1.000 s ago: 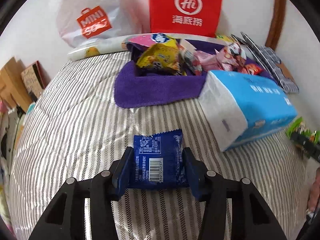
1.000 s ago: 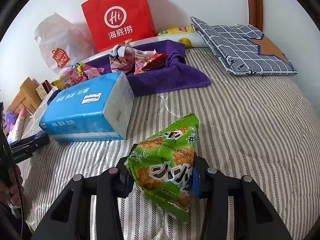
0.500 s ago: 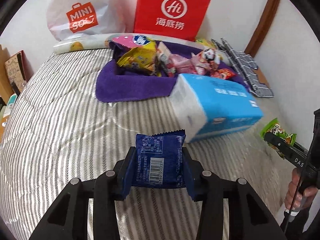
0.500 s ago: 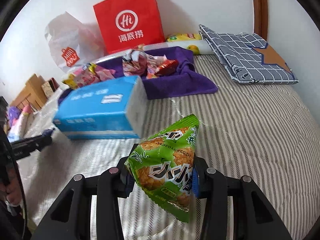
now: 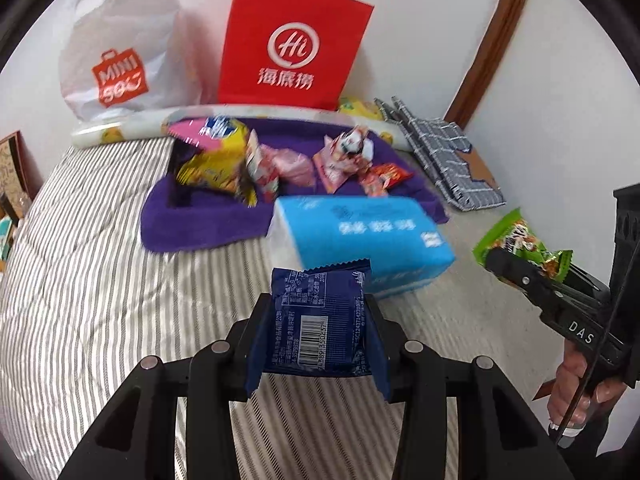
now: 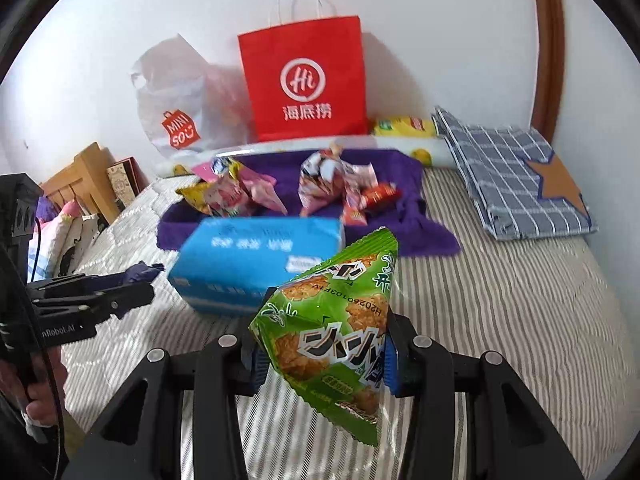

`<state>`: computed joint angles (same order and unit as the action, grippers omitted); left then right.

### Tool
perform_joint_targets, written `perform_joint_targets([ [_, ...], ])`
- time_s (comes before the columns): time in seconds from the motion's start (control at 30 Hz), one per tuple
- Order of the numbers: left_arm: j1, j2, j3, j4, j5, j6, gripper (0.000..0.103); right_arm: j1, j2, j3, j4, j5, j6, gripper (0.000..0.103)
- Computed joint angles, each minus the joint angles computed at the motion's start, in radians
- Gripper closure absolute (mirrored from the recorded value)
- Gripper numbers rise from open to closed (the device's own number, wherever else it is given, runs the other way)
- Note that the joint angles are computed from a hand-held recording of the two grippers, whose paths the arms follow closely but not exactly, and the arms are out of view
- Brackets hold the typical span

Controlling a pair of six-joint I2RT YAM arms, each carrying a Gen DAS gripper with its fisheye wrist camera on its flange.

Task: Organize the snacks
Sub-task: 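Carry the blue packet with the left gripper while the right carries the green bag to the towel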

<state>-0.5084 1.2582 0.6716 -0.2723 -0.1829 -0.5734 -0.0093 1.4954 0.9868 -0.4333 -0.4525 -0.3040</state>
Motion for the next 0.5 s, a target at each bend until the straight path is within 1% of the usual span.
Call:
perform_joint_targets([
  [0.2, 0.048, 0.039, 0.121, -0.058, 0.015, 0.047, 0.062, 0.036, 0.055, 0.134, -0.021, 0.021, 0.054, 0.059],
  [0.33, 0.095, 0.055, 0.179, -0.07, 0.032, 0.08, 0.062, 0.048, 0.107, 0.232, -0.041, -0.009, 0.081, 0.059],
  [0.5, 0.17, 0.121, 0.277, -0.095, 0.083, 0.129, 0.062, 0.072, 0.194, 0.358, -0.048, -0.003, 0.115, 0.059],
])
